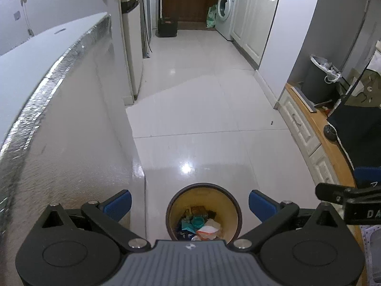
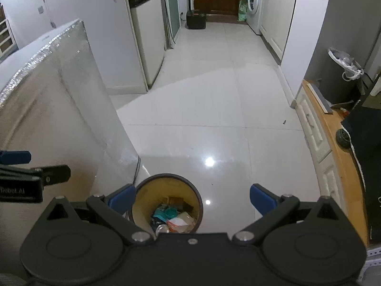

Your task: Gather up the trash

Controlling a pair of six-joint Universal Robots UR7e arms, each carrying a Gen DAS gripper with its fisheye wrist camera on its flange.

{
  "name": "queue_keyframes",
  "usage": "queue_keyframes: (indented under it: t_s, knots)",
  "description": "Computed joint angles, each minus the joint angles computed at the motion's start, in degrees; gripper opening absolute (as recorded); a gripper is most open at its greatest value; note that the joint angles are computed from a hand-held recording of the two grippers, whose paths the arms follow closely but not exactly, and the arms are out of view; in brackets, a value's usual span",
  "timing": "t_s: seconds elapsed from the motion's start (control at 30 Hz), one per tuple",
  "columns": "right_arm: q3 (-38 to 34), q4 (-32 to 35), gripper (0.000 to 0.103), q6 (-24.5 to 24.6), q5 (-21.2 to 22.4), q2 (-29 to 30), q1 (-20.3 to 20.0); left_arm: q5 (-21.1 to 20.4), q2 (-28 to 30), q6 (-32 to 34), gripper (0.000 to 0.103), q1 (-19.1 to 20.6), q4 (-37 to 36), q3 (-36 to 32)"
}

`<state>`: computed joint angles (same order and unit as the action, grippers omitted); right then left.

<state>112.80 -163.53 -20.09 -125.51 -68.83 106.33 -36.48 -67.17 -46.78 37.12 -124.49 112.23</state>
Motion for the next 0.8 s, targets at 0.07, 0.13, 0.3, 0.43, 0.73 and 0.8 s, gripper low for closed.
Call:
queue_keyframes:
  t_s: [0.07,0.13,0.3,0.43,0.73,0.8]
  knots:
    - [0.95,-0.35,0.103,0.45,0.29,-0.87,0.26,0.14,-0.6,-1.57,0.103,-0.68,1.8,0.26]
    - [2.23,-1.29,0.103,0.63,1.11,-2.07,0.5,0.39,-1.16,-2.78,0.103,-1.4,3.55,0.6]
    - [4.62,-1.0,0.103,1.28,1.84,-4.65,1.51,2.05,-2.64,-5.4,0.103,-3.47,7.83,1.65]
    - [6.71,-2.1,0.103,2.16,1.02,-6.22,1.94,2.04,-4.64,-6.33,0.103,-5.0,7.88,3.76]
    - [12.58,-2.89,0.103,2.78,-1.19,-11.56,3.95,3.05,-8.03,-12.89,0.103,-10.18,15.63,6.32]
    - [13.86,-3.32,0.103,2.7,-1.09,-12.99,4.54,3.06,-8.7,-14.51,0.103,-11.41,17.72,6.62]
